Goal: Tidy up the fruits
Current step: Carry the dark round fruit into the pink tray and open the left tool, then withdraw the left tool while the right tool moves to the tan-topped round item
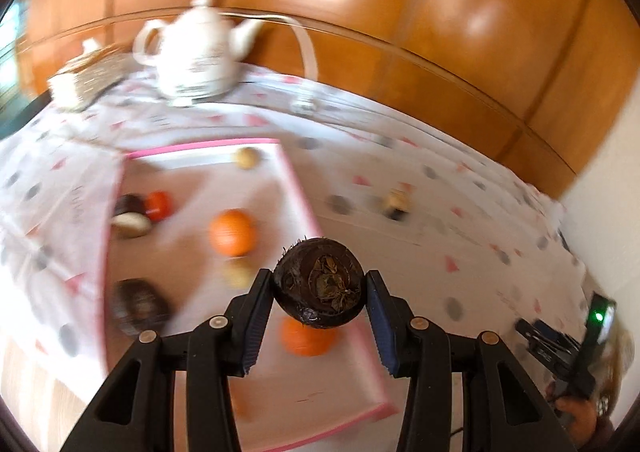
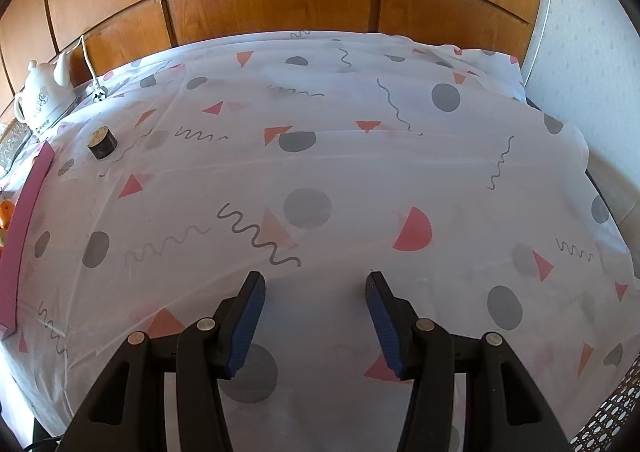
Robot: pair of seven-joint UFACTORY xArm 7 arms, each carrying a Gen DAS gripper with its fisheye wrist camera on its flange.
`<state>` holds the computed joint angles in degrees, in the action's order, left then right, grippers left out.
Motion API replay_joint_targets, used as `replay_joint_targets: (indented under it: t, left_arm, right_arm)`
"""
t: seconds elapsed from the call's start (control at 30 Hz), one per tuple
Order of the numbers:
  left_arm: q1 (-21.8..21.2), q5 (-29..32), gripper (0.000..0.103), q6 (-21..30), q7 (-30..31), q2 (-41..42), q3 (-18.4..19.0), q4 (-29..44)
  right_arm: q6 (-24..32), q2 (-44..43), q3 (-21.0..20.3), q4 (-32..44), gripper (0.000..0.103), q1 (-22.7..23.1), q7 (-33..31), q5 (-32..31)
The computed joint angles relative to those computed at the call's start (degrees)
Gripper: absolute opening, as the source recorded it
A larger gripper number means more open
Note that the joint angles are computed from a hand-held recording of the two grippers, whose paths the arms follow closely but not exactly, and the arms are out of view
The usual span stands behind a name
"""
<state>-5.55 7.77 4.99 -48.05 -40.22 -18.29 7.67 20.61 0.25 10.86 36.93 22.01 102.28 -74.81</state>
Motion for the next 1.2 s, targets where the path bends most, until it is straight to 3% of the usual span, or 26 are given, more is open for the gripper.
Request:
replay_joint_targets:
  t: [0.23,0.33,0.43,0.67,0.83,1.0,1.2]
  left_arm:
    - [1.85,-1.31,0.047,7.21,0.15,-15.14,5.79,-8.65]
    - [3.21,-1.89,0.047,5.54,2.48,-15.80,9.10,-9.92]
    - [5.32,-2.29,0.047,2.02,3.79,-11.07,9.25,-8.49]
    - [11.89,-1.69,0.047,-4.86,5.57,1.85,4.50,-3.62]
    - [15.80,-1.79,0.047,-6.43,4.40,6.35,-0.24,-1.89]
    - [19.19,-1.33,0.051,-6.55,1.34,4.85,-5.54,-2.10]
    - [20.31,0.71,0.062,-0.19,-6.18,-3.60,-11.45,-2.85]
  right_arm:
    - [0.84,0.29,0.18,0.36,0.053,0.39,-0.54,0.45]
    - [1.22,0.36,0.22,0.50,0.053,0.59,-1.09,0.84]
    - [1.53,0.35,0.27,0.56,0.053,0.77,-1.62,1.33]
    - [2.01,0.26,0.36,0.57,0.053,1.04,-2.74,2.17]
    - [2.16,0.33,0.37,0.68,0.053,1.13,-3.01,2.53]
    - [2.19,0.35,0.34,0.71,0.053,1.16,-2.95,2.48]
    - [2.56,0.77,0.43,1.31,0.053,1.43,-2.13,1.25]
